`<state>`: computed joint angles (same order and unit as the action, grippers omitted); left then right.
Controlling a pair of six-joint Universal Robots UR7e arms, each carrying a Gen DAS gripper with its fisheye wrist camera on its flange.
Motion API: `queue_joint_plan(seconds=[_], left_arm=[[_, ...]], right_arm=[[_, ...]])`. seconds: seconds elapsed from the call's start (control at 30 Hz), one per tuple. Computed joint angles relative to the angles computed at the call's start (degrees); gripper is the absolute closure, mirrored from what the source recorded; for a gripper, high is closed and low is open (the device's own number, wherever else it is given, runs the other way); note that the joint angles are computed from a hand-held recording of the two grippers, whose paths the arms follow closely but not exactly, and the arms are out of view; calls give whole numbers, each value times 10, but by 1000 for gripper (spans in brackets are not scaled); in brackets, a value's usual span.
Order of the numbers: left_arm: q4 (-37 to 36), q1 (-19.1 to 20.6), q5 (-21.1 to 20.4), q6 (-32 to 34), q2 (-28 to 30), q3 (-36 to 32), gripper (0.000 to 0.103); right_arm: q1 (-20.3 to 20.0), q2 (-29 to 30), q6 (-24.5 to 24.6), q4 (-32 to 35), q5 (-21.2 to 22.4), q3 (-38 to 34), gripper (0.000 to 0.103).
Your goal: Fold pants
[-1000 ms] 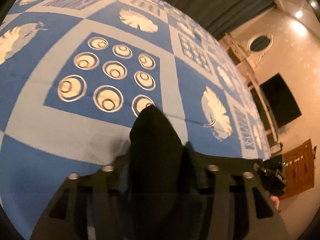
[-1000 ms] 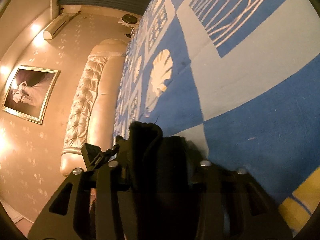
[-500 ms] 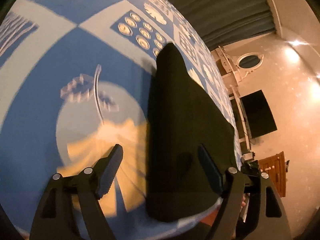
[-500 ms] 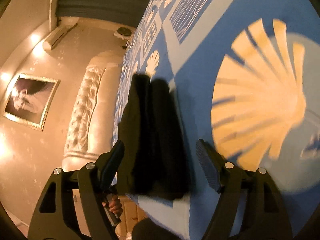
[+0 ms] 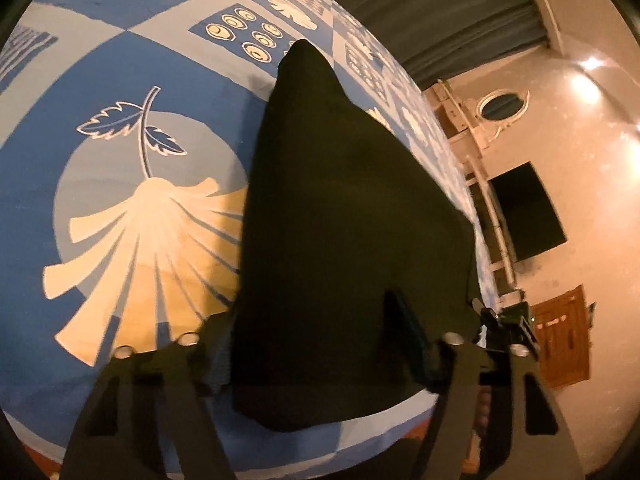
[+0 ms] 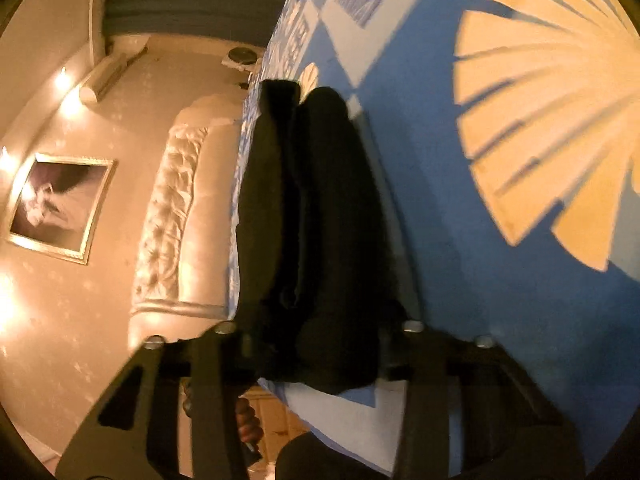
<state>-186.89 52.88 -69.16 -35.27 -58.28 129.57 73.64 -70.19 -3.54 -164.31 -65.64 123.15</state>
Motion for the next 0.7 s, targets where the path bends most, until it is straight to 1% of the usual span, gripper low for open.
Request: queue_joint_plan(seconds=[0.03,0.13,0.23,0.37,0.7], left_arm=[[0,2,-5,4,-1,0,51],[6,6,-18,8,-6,-1,63],[25,-1,-3,11,-10,-6,67],[35,-10,9,5,-10,-10,70],[37,-19,18,4,-9,-6,72]], right_arm=[[1,-1,-1,-3,-1,2,69],[1,-4,6,-3,4,3,70],[-3,-8,9,-6,14,6,71],[-5,-16,8,-12,26,16,72],[-9,-25,7,-5,29,21,72]])
